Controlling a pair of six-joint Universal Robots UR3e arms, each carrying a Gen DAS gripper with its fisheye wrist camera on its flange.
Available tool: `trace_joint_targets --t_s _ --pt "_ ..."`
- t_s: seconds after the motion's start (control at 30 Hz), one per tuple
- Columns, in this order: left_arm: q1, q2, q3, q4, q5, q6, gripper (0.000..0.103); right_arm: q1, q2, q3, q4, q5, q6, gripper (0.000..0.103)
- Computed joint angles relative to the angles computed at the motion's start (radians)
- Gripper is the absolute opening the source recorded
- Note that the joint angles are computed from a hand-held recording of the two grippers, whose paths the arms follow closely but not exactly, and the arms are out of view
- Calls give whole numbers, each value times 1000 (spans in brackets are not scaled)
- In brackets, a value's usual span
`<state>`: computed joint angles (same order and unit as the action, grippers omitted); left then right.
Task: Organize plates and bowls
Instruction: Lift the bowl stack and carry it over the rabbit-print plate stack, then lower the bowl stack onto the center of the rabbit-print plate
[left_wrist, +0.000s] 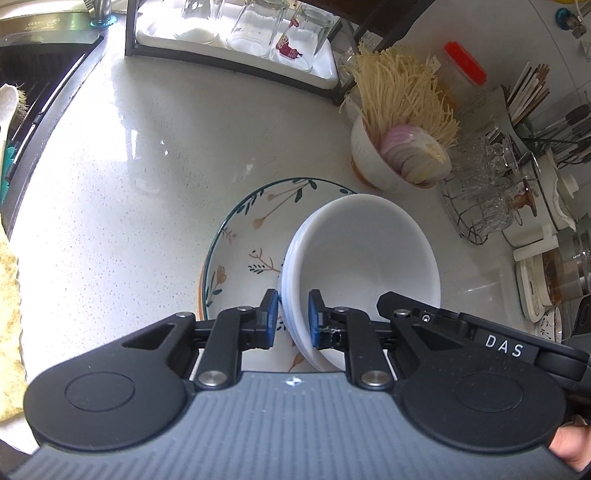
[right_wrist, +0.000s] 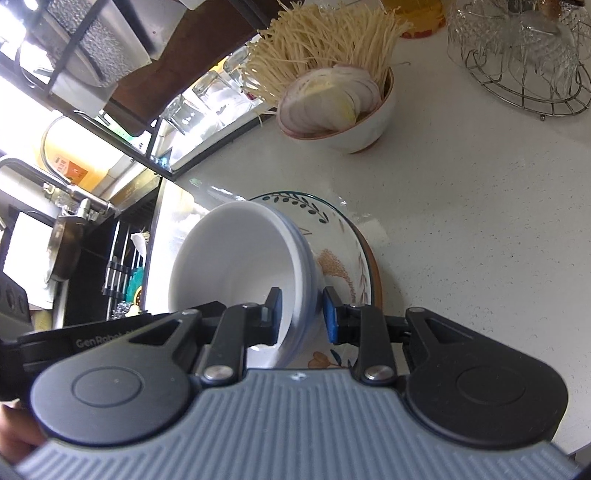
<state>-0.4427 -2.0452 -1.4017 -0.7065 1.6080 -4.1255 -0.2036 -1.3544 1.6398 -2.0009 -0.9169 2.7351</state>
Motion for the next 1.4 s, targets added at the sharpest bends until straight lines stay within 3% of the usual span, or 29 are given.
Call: trace_joint_targets --t_s 0.37,0.43,0.5,0.53,0.6,0.63,1.07,1.4 --pt "-5 -16 39 -36 10 -9 22 12 33 -41 26 -13 -12 28" --pt "-7 -16 44 -40 13 -12 29 9 41 -55 42 -4 -10 28" --pt "-14 -18 70 -67 25 -5 48 5 43 -64 54 7 -16 30" --pt "-22 -18 83 -77 45 4 52 1 42 -66 59 15 -21 33" --pt "-36 -19 113 -103 75 11 52 -9 35 -66 72 37 -30 46" --pt "-38 -12 113 -101 78 11 52 -13 31 -66 76 41 -34 47" --pt "-92 83 100 -123 164 59 52 -72 -119 29 44 78 -61 47" --pt "-195 98 230 -246 337 56 52 -172 -292 89 160 197 -197 47"
